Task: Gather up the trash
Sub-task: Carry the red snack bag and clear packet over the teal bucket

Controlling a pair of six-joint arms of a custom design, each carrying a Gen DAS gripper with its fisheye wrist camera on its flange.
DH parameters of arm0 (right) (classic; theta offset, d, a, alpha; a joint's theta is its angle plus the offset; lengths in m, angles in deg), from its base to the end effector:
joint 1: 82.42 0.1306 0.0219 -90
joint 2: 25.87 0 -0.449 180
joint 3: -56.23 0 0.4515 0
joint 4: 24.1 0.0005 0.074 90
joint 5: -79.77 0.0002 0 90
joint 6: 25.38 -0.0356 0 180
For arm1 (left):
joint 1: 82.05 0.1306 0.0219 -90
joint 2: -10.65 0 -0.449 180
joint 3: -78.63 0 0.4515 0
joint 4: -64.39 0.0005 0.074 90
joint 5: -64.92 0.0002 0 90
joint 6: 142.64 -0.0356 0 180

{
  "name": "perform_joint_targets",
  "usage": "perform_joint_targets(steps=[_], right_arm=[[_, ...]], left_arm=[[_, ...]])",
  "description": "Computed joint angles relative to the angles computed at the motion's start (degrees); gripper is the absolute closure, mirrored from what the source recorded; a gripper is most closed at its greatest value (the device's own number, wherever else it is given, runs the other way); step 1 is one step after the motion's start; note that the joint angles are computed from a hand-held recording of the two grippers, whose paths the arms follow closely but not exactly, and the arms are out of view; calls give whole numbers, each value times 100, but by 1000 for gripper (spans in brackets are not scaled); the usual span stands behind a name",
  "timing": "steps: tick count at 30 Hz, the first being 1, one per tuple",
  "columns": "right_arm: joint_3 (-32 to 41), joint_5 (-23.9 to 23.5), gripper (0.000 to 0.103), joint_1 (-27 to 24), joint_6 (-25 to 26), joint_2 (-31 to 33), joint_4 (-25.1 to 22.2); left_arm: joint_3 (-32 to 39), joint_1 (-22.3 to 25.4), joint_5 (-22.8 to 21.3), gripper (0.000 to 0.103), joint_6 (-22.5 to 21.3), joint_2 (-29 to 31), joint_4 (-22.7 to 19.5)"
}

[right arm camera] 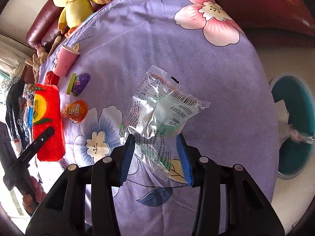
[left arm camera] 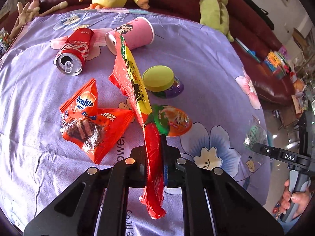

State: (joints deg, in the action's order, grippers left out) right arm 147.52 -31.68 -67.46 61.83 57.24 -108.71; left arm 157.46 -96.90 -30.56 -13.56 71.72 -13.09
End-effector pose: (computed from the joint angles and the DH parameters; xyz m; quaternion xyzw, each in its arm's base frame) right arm 0.4217 0.1256 0.5364 -0.1253 0.9678 0.2005 0.0862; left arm 0.2808 -0.0714 0.5667 -0.2146 0.9401 -0.0772 0.2534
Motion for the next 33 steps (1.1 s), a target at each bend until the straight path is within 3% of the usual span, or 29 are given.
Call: perform_joint_targets(steps=[10,19,26,33], right_arm=[[-146,-401,61,-822,211,-320,-38],[-26,-640,61,-2381,579,-460,-121],[131,-631,61,-3597,916,-292,-162],[47,-663,61,-4071,1073,-44,-210]], left_arm=[[700,-1182,-271,92,67,386,210],[1546,-2198,-43,92,-361,1491,495],[2176,-2659,346,92,-637,2391,617],[2828,-2910,615,92,-817,3191,556]])
